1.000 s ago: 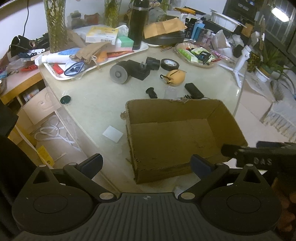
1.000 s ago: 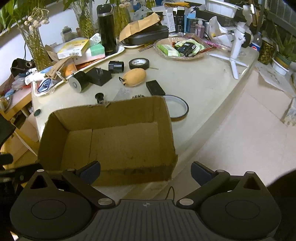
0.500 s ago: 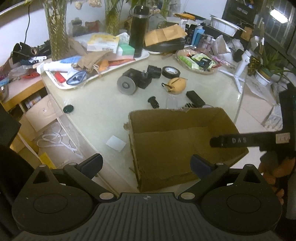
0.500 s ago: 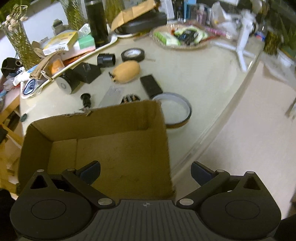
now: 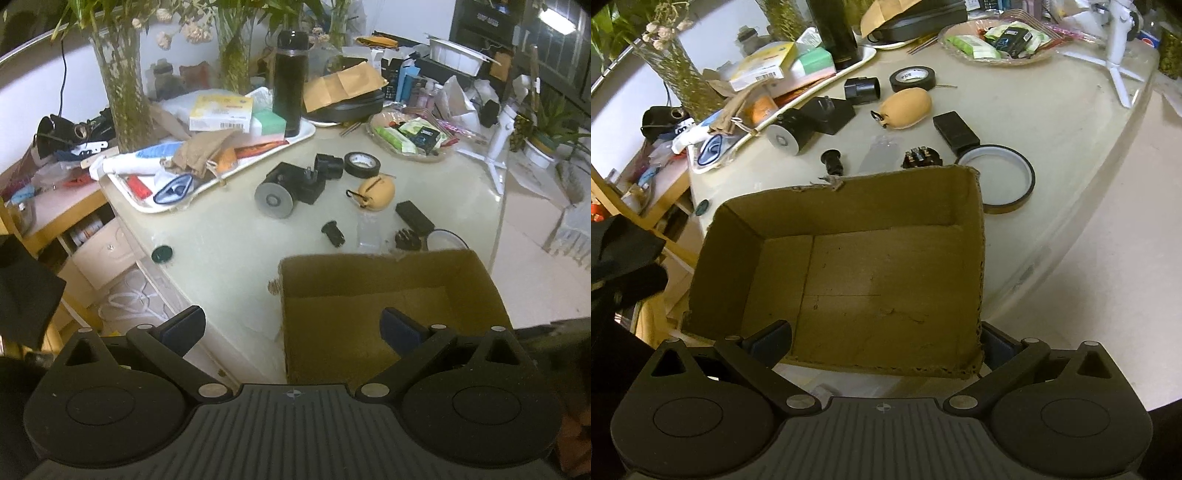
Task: Organize rigid objects
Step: 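Move the right gripper past the cardboard box toward the black-rimmed clear ring, then lower the right gripper onto the ring rim and close on it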
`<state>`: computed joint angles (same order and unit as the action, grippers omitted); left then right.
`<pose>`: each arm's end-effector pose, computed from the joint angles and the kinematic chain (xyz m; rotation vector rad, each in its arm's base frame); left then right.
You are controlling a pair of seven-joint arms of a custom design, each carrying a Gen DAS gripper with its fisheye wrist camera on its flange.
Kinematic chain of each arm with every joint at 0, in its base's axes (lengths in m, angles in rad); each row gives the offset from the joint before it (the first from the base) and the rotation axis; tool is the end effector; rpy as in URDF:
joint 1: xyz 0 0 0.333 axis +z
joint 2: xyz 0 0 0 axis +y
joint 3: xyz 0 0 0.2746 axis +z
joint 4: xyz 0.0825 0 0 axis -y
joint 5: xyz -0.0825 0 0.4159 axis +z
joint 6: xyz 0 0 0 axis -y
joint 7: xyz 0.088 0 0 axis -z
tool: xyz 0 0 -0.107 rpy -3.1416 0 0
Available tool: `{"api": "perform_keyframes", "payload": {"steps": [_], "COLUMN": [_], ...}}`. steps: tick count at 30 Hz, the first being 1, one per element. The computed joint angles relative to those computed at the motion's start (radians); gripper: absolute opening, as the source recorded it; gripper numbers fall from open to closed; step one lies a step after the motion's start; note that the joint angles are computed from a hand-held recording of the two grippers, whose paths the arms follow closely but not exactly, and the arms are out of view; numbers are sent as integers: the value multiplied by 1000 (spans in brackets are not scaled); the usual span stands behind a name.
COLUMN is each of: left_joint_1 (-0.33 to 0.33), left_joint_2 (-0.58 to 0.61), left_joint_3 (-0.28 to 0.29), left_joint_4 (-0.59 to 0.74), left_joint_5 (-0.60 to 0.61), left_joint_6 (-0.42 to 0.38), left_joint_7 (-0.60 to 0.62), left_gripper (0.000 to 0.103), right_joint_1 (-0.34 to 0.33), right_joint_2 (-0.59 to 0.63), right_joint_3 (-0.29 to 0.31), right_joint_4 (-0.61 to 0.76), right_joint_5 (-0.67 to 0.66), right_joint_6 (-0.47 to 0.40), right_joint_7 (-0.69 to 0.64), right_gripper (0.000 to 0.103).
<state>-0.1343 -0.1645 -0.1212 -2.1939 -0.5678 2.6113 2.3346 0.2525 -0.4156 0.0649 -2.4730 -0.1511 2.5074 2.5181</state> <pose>0.5606 -0.1360 0.4627 -1.2506 2.4139 -0.8926 0.4715 0.1561 0.4374 -1.3486 2.3477 -0.2877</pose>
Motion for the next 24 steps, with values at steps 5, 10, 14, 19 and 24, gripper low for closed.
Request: {"api": "perform_keyframes", "payload": {"steps": [5, 10, 14, 19, 24], "left_joint_1": [13, 23, 26, 28, 27], "left_joint_2": [54, 114, 157, 212, 277], "left_joint_3": [-7, -18, -29, -40, -49], "left_joint_4": [74, 151, 200, 260, 332], "left_joint_5": [53, 85, 120, 154, 194], "left_joint_6": [-45, -81, -88, -89, -97], "left_joint_7": [-37, -58, -68, -89, -128], "left_gripper": [103, 103, 103, 103, 103], "right_joint_1": [-58, -81, -87, -100, -112], "right_joint_2": [-9, -9, 2, 33, 70], "right_joint_3": [53, 49, 43, 35, 15], "right_joint_4": [21, 34, 51, 85, 116], "right_joint_5": [-139, -218, -256, -307, -322], "right_joint_6": [-58, -88, -107, -133, -131], "right_joint_7": [91, 152, 155, 142, 124], "right_gripper": [103, 103, 103, 103, 103]}}
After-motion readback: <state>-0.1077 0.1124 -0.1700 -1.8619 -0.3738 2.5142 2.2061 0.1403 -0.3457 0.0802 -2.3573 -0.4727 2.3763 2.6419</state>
